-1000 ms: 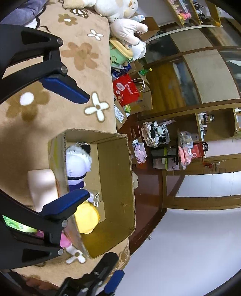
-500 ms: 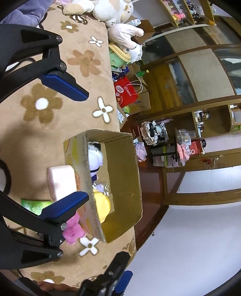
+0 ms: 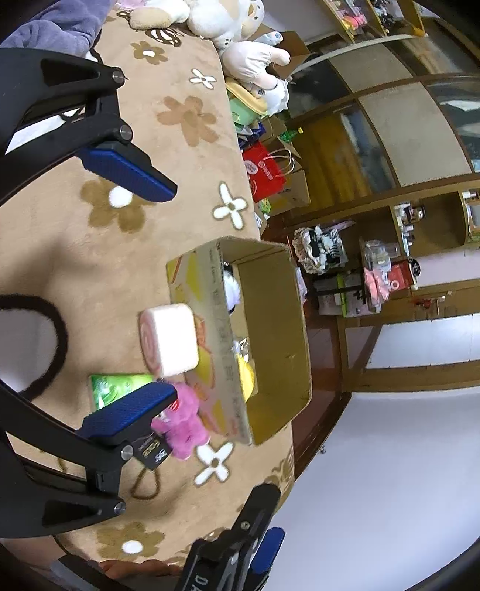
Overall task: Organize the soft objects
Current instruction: 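Move left tool to green tissue pack while right tool approaches black Face tissue pack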
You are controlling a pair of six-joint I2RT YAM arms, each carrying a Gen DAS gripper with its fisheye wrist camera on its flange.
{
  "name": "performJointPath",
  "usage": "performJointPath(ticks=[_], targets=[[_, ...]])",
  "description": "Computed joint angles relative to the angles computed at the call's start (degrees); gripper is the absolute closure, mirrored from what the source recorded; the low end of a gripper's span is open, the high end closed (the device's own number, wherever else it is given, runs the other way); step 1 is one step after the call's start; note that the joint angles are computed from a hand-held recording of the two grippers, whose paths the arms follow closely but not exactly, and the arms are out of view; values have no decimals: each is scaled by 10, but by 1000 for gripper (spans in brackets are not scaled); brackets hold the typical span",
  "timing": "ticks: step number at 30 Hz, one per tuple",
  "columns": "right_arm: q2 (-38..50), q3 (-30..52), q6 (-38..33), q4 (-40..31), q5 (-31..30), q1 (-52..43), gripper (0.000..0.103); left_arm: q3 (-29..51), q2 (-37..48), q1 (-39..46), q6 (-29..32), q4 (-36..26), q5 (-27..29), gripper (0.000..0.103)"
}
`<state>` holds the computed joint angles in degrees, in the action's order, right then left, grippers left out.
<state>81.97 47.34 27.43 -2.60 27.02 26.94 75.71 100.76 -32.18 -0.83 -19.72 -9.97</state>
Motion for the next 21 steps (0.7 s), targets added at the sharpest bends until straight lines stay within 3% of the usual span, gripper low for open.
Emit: performJointPath(ticks=[12,21], targets=[[-27,-32,40,-55,32,32,0,-34,-25,-6,-6,1,39,6],[-25,-39,53,-66,22,29,0,-22,-9,1,-13,-9,60,6]])
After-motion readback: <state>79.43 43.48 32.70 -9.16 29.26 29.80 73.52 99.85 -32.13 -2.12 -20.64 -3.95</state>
